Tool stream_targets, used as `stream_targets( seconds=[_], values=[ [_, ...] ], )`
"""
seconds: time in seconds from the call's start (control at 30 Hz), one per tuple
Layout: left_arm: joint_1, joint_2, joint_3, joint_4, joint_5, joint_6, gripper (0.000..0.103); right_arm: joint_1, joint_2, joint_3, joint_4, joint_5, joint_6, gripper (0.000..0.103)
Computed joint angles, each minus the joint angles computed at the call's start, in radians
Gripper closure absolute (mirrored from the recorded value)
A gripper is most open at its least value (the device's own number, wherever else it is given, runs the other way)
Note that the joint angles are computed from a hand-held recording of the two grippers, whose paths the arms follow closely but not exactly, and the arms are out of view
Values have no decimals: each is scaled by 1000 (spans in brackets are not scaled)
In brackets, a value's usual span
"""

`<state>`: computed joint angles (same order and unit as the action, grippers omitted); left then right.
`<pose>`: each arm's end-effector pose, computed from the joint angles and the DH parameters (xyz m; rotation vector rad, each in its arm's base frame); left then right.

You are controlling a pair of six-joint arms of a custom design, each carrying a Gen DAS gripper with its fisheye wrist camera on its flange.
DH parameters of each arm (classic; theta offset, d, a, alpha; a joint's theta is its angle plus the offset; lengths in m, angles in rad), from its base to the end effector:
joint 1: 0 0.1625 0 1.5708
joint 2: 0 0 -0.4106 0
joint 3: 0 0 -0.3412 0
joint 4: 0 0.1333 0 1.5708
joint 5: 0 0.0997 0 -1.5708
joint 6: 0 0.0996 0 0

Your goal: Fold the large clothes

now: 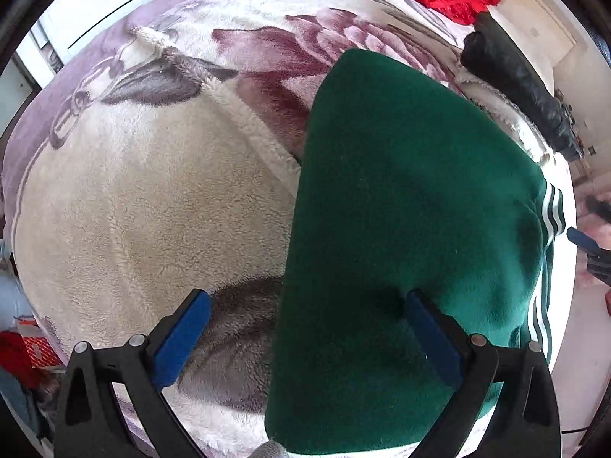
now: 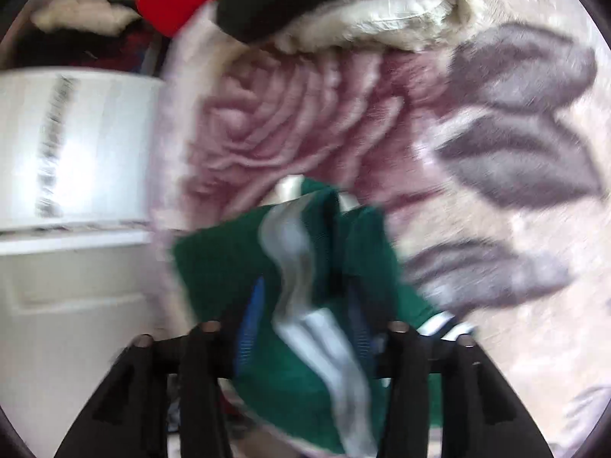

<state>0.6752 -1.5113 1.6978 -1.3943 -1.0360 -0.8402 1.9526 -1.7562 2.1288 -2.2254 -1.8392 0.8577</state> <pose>-0.2147 -0.4077 0.3936 0.1962 2.5126 -0.2275 0.2350 -0.2985 0.3774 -0.7708 -2.9316 0.5878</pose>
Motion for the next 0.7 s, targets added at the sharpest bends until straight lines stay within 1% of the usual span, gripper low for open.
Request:
stream_targets(
  seconds=[0.03,0.07,0.1,0.13,0.17,0.23,0.3,0.37,0.4,0.43,0.47,0.5,0.57,0.63,0.67,0.7],
  values=[
    [-1,4,-3,9,-4,5,0,-14,-16,30,-55,61,-21,46],
    [-3,6,-3,13,-7,9,0,-19,-17,46,-69,81,-33,42],
    [-5,11,-4,20,-8,15,0,-25,-3,51,-41,58,-49,40],
    [-5,18,-8,24,-10,20,0,-20,13,38,22,11,-36,40],
    [-6,23,-11,25,-11,27,0,-28,22,37,75,-18,-17,40],
    [-7,35,-19,30,-8,41,0,-72,-3,80,78,20,-18,39],
    [-6,46,-25,36,-11,51,0,-74,-15,95,94,14,-29,40],
    [-5,53,-30,38,-15,59,0,-73,-40,125,65,43,-46,40],
    [-5,57,-32,40,-14,65,0,-65,-49,137,46,42,-47,46],
    [-5,61,-35,43,-12,68,0,-61,-56,155,21,49,-44,59],
    [-6,66,-38,46,-10,72,0,-59,-59,165,20,50,-26,93],
    [-7,69,-40,49,-10,75,0,-53,-69,176,13,45,-1,93],
    [-8,75,-49,60,-10,80,0,0,-91,179,5,-10,59,96],
    [-9,78,-54,70,-9,88,0,53,-106,170,31,-66,129,96],
    [-11,80,-56,79,-8,89,0,69,-116,173,32,-91,170,96],
    [-10,82,-59,84,-7,92,0,72,-134,184,26,-94,194,96]
  ],
)
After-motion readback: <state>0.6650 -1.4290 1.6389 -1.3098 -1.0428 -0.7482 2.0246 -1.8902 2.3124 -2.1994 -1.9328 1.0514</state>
